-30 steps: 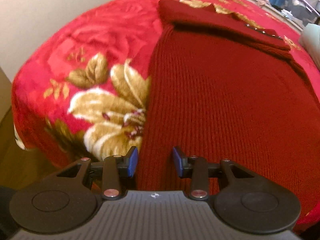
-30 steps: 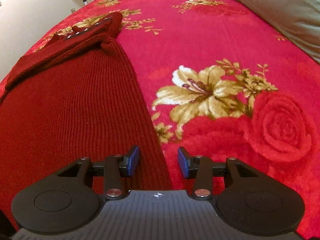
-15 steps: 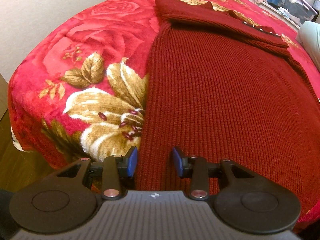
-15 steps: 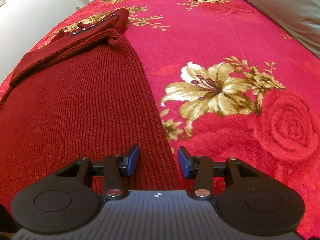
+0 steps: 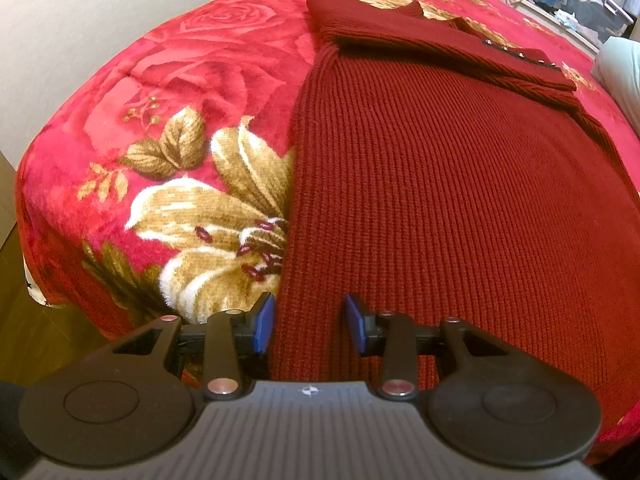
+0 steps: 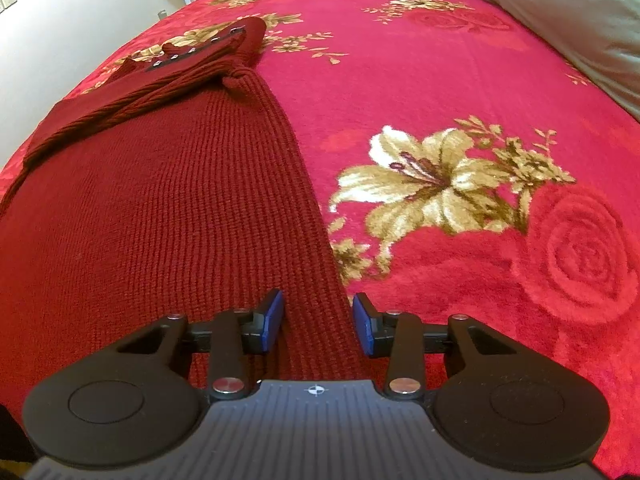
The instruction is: Fold small clothes
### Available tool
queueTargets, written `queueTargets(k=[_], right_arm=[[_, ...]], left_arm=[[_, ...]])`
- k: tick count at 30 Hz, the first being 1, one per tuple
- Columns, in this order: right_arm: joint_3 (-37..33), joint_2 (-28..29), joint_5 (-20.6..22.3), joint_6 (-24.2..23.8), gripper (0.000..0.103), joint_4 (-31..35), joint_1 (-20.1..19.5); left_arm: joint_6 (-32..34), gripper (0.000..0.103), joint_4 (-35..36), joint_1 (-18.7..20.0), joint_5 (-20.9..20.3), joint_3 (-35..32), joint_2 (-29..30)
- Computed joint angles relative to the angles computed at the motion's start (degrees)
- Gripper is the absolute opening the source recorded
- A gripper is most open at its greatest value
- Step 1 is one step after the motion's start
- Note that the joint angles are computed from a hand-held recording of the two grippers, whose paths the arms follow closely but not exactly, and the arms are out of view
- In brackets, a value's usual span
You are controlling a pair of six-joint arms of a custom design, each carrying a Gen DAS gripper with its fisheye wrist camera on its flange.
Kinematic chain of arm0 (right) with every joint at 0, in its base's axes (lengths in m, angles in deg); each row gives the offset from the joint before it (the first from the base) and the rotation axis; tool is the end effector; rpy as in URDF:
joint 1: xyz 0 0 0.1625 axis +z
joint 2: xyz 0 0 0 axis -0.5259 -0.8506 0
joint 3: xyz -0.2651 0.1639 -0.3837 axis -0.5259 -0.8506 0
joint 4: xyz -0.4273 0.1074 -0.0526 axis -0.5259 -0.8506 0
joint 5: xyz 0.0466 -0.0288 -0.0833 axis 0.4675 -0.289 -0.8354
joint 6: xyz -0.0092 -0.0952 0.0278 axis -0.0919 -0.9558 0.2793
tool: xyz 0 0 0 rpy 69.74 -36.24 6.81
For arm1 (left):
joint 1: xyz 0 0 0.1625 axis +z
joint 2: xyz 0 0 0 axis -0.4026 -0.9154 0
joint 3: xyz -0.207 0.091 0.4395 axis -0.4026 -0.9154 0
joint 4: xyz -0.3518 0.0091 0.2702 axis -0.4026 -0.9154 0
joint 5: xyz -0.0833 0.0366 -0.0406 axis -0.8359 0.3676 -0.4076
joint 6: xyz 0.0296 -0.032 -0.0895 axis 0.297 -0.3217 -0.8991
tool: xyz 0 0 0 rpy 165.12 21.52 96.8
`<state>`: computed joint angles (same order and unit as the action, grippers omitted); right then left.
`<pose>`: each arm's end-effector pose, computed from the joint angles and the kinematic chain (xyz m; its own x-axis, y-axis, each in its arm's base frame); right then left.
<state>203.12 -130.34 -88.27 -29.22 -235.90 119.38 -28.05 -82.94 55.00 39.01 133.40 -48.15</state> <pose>0.0732 -0.3005 0.2285 -0.8181 0.0494 0.5730 -0.2763 0.8400 -0.4669 -0.0456 -0.2717 0.2193 -0.7095 -0.0898 -0.6989 0.2933 0.8642 -0.4088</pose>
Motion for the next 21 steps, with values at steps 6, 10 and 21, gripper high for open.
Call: queueTargets(k=[6, 10, 21], right_arm=[[0.6, -1.3, 2.6, -0.3, 0.012, -1.0, -0.3], [1.0, -3.9, 6.2, 0.7, 0.012, -0.5, -1.6], [0.2, -1.8, 0.7, 0.6, 0.033, 2.3, -0.4]], left_arm=[[0.3, 0.011, -0.1, -2.9, 0.9, 1.1, -3.4], [3.1, 0.012, -4.1, -4.9, -0.1, 2.4, -9.0], [4.8, 0.029, -5.7, -0.3, -5.1, 1.2, -4.7]])
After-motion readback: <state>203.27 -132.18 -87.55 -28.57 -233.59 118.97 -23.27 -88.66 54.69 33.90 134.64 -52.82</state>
